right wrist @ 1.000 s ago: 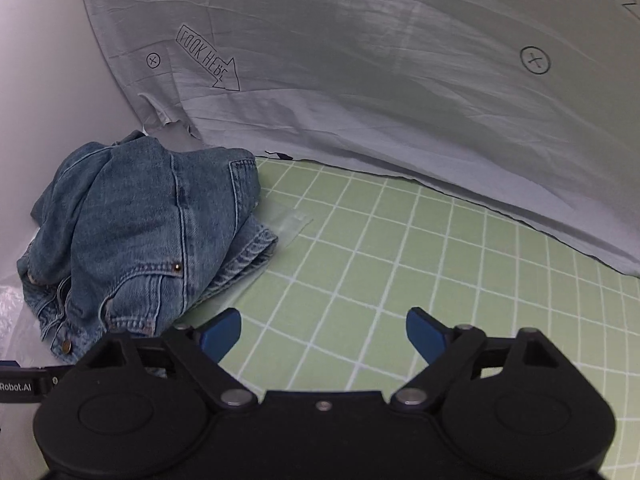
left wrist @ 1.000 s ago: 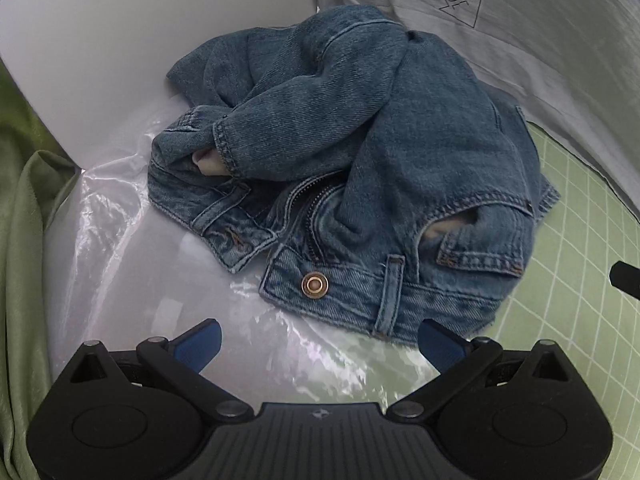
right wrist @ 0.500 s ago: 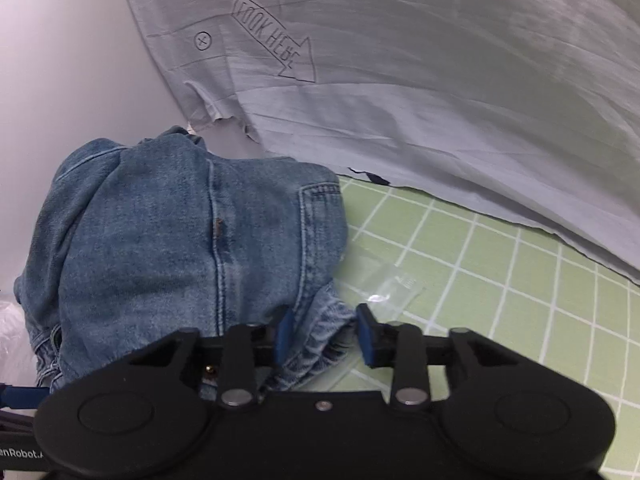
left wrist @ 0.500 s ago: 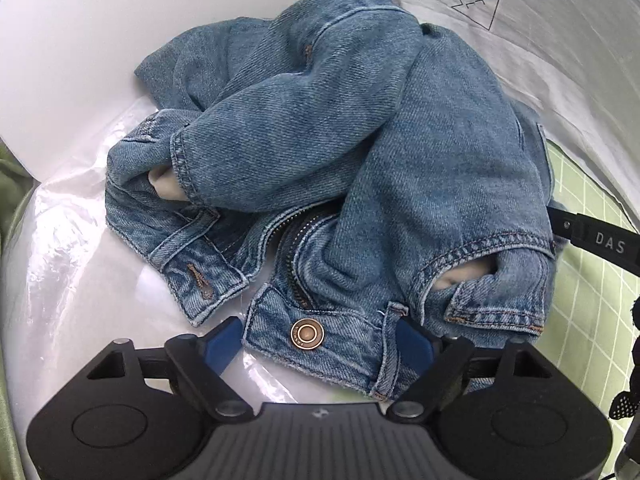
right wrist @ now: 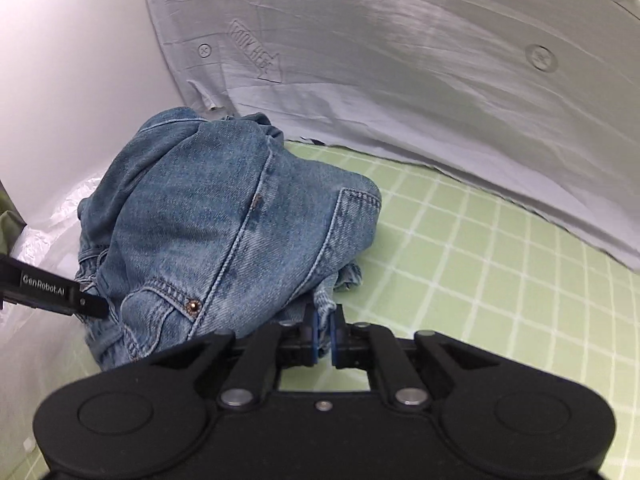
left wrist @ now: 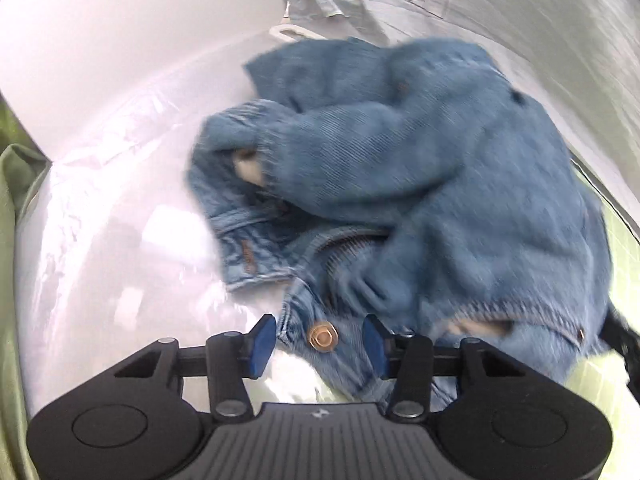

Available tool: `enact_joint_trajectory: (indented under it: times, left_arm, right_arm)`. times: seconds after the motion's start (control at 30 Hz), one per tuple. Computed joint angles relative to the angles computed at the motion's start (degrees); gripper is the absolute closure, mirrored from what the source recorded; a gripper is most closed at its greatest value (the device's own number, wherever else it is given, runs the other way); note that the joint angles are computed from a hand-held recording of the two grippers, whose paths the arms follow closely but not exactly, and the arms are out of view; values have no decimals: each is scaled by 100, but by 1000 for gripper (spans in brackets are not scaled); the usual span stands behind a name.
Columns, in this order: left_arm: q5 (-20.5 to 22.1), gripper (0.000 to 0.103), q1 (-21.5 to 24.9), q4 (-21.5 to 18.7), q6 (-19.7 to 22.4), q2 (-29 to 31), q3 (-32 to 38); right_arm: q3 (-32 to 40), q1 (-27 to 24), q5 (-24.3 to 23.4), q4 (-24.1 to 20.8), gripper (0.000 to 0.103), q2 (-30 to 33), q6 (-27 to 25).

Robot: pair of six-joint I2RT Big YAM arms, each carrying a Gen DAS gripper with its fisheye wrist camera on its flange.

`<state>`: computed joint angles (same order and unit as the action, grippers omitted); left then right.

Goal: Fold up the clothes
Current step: 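Close the left gripper on the waistband near the button while the right holds the leg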

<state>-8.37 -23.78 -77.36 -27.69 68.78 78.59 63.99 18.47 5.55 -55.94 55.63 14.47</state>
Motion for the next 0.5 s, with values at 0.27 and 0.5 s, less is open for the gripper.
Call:
enact_joint_trajectory:
  times: [0.27,0.5]
  left_arm:
    - [-25,54,-1568,-674,-977,-928,-464]
    - [-418,38,-3343,-1356,-2493,-1071,-251]
  right_arm:
    - [-679,-533,-27,-1961,97,-2141,1034]
    - [-479,-3053,-1370,-3088,72,-2973,-573]
